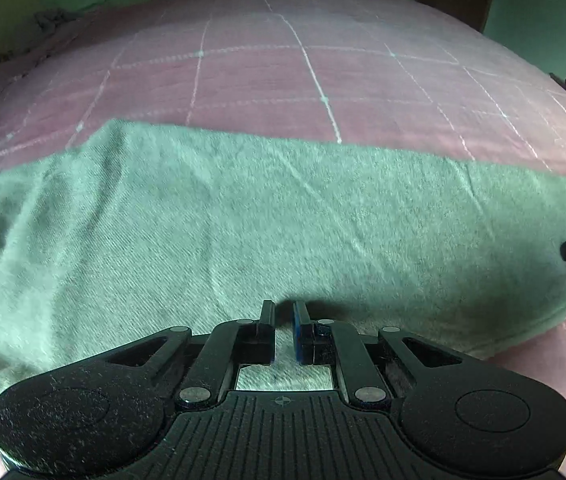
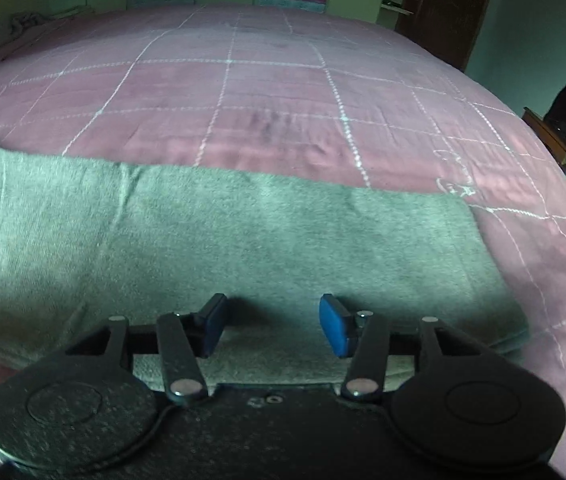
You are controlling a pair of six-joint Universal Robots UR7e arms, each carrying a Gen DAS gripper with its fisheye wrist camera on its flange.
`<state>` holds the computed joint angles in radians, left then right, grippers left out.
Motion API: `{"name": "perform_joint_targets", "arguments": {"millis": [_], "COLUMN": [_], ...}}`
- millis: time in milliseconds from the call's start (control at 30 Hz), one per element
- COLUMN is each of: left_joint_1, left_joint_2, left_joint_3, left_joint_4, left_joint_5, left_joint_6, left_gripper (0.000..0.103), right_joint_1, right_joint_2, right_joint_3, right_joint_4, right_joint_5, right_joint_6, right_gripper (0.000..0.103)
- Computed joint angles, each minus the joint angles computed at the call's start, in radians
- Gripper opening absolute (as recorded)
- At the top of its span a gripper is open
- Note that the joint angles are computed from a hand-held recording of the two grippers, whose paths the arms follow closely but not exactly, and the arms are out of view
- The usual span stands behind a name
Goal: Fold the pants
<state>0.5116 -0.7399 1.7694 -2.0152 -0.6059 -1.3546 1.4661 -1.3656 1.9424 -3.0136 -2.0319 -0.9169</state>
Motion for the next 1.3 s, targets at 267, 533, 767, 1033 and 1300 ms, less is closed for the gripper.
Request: {"name": "perform_joint_targets", "arguments": {"millis": [267, 533, 767, 1033, 1300], "left_joint_1": [0.001, 0.003, 0.002, 0.005, 0.003], "left_joint_2": [-0.009, -0.029, -0.019, -0.007, -0.025], "left_joint_3": [0.014, 0.041, 0.036, 0.016, 0.035], "left_joint_4": [0.017, 0.018, 0.030, 0.070, 0.030], "left_joint_5": [-0.024, -0.021, -0.010, -0.008, -0.014], "left_joint_6": [-0.006, -0.033, -0.037, -0.051, -0.049], "left_gripper": [0.009, 0.009, 0.009, 0.009, 0.009], "right_joint_1": [-0.032, -0.121, -0.202, -0.176, -0.105], "right_joint_2": [-0.055, -0.163, -0.170, -0.131, -0.173], "right_joint_3": [-0.011, -0.118, -0.169, -0.161, -0.090], "right_joint_4": [0.077, 0.321, 0.417, 0.346, 0.088], "right_joint_5": [0.019, 0.083, 0.203, 0.223, 0.298], "right_joint_6": [0.058, 0.444, 0.679, 0.649, 0.401], "right_gripper": [0.050, 0.047, 0.047, 0.009, 0.008]}}
